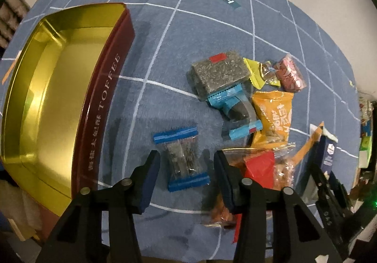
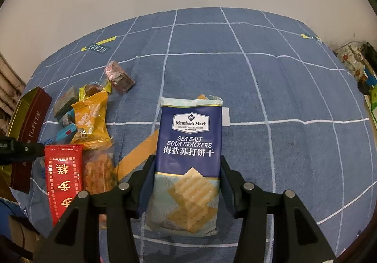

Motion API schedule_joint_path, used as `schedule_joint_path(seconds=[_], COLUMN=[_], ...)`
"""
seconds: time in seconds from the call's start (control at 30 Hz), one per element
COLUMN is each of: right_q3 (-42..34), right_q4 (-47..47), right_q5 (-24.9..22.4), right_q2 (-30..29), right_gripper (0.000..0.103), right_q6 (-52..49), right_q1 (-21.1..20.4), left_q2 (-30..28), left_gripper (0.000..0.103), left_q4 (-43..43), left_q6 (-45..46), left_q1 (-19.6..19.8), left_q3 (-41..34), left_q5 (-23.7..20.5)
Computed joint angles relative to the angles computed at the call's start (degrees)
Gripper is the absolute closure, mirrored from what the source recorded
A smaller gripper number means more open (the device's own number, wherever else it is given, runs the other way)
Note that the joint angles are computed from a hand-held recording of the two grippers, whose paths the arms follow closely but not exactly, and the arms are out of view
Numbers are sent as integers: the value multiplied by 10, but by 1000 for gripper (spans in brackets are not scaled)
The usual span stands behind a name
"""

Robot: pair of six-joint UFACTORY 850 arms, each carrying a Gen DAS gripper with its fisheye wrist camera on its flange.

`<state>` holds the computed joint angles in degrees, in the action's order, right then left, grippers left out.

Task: Organize snacks
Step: 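Carry the candy bag into the tin with the left tool and release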

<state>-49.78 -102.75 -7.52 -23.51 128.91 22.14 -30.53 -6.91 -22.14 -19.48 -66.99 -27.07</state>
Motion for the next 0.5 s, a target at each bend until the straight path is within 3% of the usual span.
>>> schedule_joint_path(seconds=[0.23,0.33,0.5], right_q3=[-2,-3,-4], right_q4=[-6,12,20], right_q5=[8,10,10], right_q2=[-4,-6,-7], right_gripper=[52,52,52], right_q6=[9,-8,-16], right_q1=[-2,-4,-4], left_q2=[-17,-22,-27], left_gripper=[63,73,79], left_q4=[33,42,36], left_q6=[-33,-39,-32], left_q1=[-6,-7,-4], left_q3=[-14,-17,-14], left_q5=[1,1,0])
